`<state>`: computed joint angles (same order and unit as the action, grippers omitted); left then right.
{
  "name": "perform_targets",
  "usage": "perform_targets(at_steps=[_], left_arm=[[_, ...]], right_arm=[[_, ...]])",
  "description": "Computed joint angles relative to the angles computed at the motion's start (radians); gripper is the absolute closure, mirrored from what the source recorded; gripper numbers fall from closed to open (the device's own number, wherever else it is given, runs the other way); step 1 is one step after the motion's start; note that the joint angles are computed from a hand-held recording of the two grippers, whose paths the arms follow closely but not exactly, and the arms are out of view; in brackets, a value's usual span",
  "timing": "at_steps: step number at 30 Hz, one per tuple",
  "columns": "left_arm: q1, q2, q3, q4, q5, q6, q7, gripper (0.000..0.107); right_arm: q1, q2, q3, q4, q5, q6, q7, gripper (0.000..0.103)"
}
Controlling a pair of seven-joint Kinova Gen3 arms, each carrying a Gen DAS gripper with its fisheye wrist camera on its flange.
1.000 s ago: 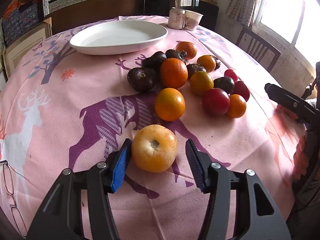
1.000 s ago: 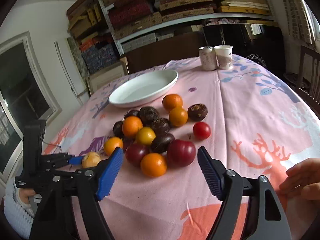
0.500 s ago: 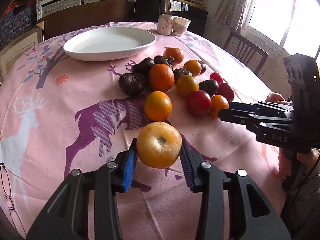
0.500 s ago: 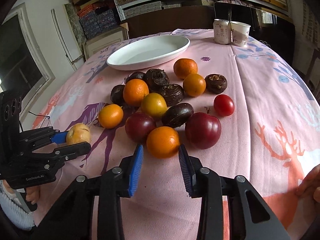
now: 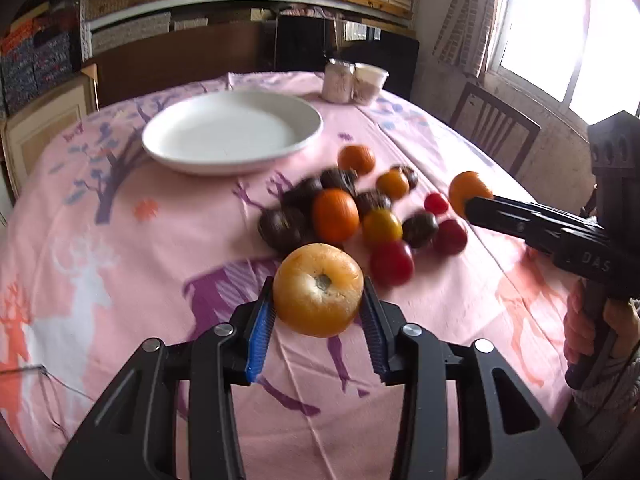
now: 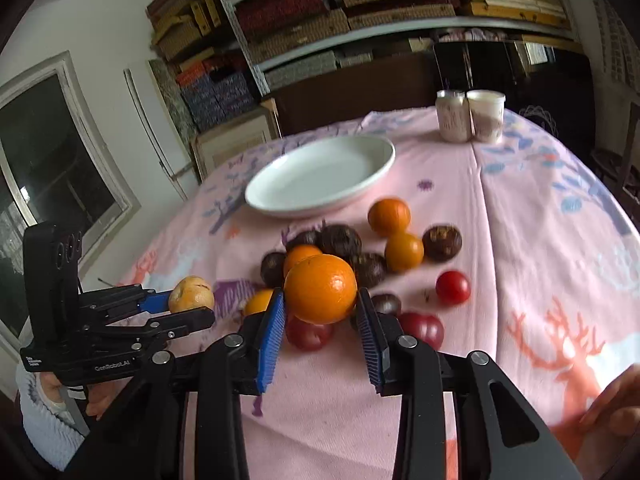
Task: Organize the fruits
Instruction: 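Carry both fruits to the white plate and release them there, then grasp an orange with the left tool while the right grasps a red plum, place both on the plate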
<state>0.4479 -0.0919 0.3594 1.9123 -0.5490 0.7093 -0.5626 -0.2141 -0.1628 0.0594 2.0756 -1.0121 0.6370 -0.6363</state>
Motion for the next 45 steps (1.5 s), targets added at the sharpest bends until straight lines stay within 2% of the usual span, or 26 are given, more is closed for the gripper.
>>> perform_targets(at_steps=[2, 4, 6, 7, 12, 17, 20, 22, 24, 25, 27, 29, 32, 33, 37, 41, 43, 45], left_arm=[[-0.021, 0.006, -0.014, -0.067, -0.032, 0.042, -0.016, 0.068], [-0.045, 0.037, -0.042, -0.138, -0.044, 0.07, -0.044, 0.068], [-0.056, 0.09, -0.069, -0.203, -0.068, 0.104, -0.049, 0.068], [-0.049, 0.122, -0.097, -0.235, -0.066, 0.117, -0.067, 0.068], [-0.104, 0.24, -0.193, -0.308, 0.094, 0.07, -0.215, 0.068], [-0.114, 0.326, -0.262, -0.337, 0.164, 0.043, -0.281, 0.068], [-0.113, 0.352, -0.285, -0.35, 0.196, 0.031, -0.301, 0.067], [-0.095, 0.365, -0.301, -0.361, 0.19, 0.04, -0.293, 0.067], [-0.061, 0.364, -0.322, -0.359, 0.152, 0.052, -0.253, 0.065], [-0.044, 0.356, -0.331, -0.352, 0.127, 0.058, -0.227, 0.064], [-0.025, 0.321, -0.332, -0.329, 0.097, 0.064, -0.187, 0.064], [0.0, 0.271, -0.323, -0.295, 0.05, 0.074, -0.129, 0.064], [0.035, 0.189, -0.274, -0.232, -0.027, 0.095, -0.031, 0.061], [0.047, 0.169, -0.25, -0.21, -0.049, 0.105, 0.001, 0.057], [0.101, 0.133, -0.139, -0.124, -0.112, 0.131, 0.112, 0.056], [0.152, 0.145, -0.081, -0.058, -0.143, 0.108, 0.214, 0.056], [0.181, 0.168, -0.071, -0.055, -0.179, 0.121, 0.249, 0.056], [0.2, 0.184, -0.077, -0.057, -0.202, 0.123, 0.26, 0.056]], right_arm=[[0.047, 0.02, -0.042, -0.08, -0.029, 0.032, -0.002, 0.067], [0.092, 0.083, -0.108, -0.172, -0.038, 0.044, -0.039, 0.067], [0.079, 0.168, -0.151, -0.265, 0.011, 0.016, -0.117, 0.067], [0.049, 0.214, -0.146, -0.311, 0.052, 0.007, -0.157, 0.067], [-0.165, 0.421, 0.001, -0.505, 0.255, 0.023, -0.336, 0.067], [-0.208, 0.545, 0.014, -0.643, 0.416, 0.082, -0.457, 0.066], [-0.303, 0.589, 0.136, -0.688, 0.386, 0.138, -0.405, 0.063], [-0.37, 0.584, 0.227, -0.664, 0.318, 0.118, -0.337, 0.049], [-0.413, 0.569, 0.295, -0.634, 0.258, 0.103, -0.296, 0.049], [-0.412, 0.553, 0.304, -0.612, 0.218, 0.092, -0.273, 0.049], [-0.359, 0.495, 0.265, -0.555, 0.136, 0.07, -0.225, 0.049], [-0.267, 0.412, 0.175, -0.467, 0.055, 0.024, -0.173, 0.049], [-0.132, 0.283, 0.056, -0.328, -0.06, -0.022, -0.064, 0.049], [-0.086, 0.24, 0.013, -0.282, -0.077, -0.043, -0.036, 0.048], [0.097, 0.076, -0.169, -0.097, -0.072, -0.156, 0.001, 0.032], [0.239, 0.011, -0.254, 0.058, -0.218, -0.168, 0.148, 0.031], [0.331, -0.007, -0.328, 0.113, -0.254, -0.198, 0.191, 0.031], [0.424, -0.004, -0.379, 0.134, -0.26, -0.181, 0.19, 0.031]])
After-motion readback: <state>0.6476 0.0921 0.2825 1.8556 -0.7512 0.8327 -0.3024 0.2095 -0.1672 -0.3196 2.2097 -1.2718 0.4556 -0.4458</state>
